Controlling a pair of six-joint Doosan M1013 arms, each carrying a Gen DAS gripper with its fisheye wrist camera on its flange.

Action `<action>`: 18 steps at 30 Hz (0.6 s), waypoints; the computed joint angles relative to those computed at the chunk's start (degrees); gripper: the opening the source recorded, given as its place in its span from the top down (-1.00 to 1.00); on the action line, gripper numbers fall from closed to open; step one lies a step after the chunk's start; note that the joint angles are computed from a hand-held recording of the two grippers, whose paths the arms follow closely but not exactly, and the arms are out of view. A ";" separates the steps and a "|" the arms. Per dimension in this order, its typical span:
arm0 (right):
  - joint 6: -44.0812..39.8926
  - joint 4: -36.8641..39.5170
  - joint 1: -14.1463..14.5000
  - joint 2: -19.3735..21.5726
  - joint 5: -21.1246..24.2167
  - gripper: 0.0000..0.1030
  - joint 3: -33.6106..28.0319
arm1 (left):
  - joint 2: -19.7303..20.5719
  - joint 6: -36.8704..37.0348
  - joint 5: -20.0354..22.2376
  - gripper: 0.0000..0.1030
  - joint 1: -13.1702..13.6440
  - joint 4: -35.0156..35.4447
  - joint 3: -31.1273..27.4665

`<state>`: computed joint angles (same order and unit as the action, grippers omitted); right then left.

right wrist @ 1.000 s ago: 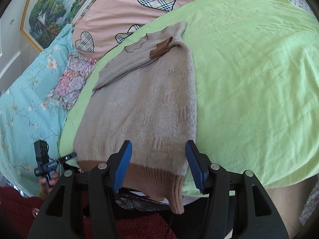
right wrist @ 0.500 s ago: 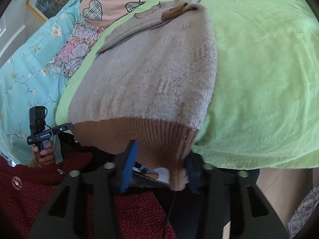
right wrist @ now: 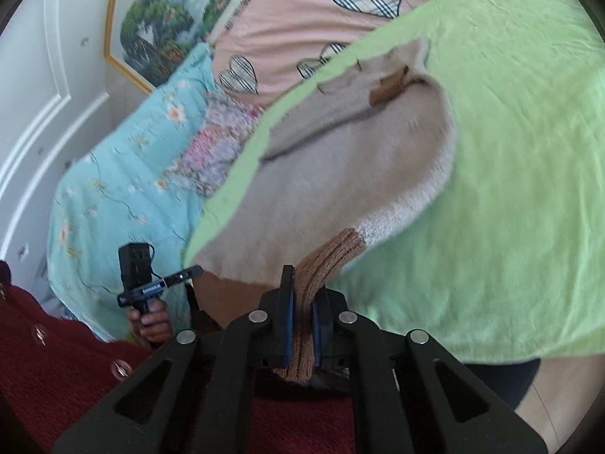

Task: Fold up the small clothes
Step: 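Grasp the brown ribbed hem with both grippers and lift it, then fold the hem over toward the collar with both grippers and release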

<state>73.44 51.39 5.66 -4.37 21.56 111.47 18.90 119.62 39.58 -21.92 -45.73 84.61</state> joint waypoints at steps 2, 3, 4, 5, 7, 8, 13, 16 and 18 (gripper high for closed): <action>-3.78 4.13 -0.31 0.59 -1.88 0.83 -0.99 | 0.03 1.09 -1.49 0.88 0.45 -2.38 -0.79; -5.55 5.90 -0.55 0.77 -2.58 0.83 -1.38 | 0.24 1.40 -2.66 0.89 0.49 -3.27 -1.38; -7.80 8.19 -0.79 1.17 -3.63 0.83 -2.05 | 0.66 1.78 -3.49 0.89 0.70 -4.49 -2.30; -9.28 9.64 -1.05 1.62 -4.33 0.83 -2.70 | 1.12 2.18 -4.05 0.89 0.87 -5.65 -3.18; -11.92 12.12 -1.81 2.67 -5.66 0.83 -4.28 | 2.28 2.71 -6.07 0.89 0.99 -7.07 -5.22; -12.61 12.56 -2.02 3.31 -6.32 0.83 -5.11 | 2.97 2.17 -7.16 0.89 0.87 -6.67 -6.38; -6.06 5.58 -3.58 7.79 -9.39 0.83 -10.70 | 8.46 -5.60 -8.68 0.89 0.69 -1.01 -15.12; 0.54 -1.10 -4.91 10.94 -9.19 0.83 -14.82 | 11.93 -10.89 -7.01 0.89 0.35 4.75 -21.43; 4.11 -4.87 -5.64 12.74 -8.60 0.83 -17.49 | 14.55 -13.97 -6.10 0.89 0.01 8.93 -26.35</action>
<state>77.55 46.51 0.02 8.37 12.96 93.98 33.45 105.65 33.48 -21.91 -36.80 58.26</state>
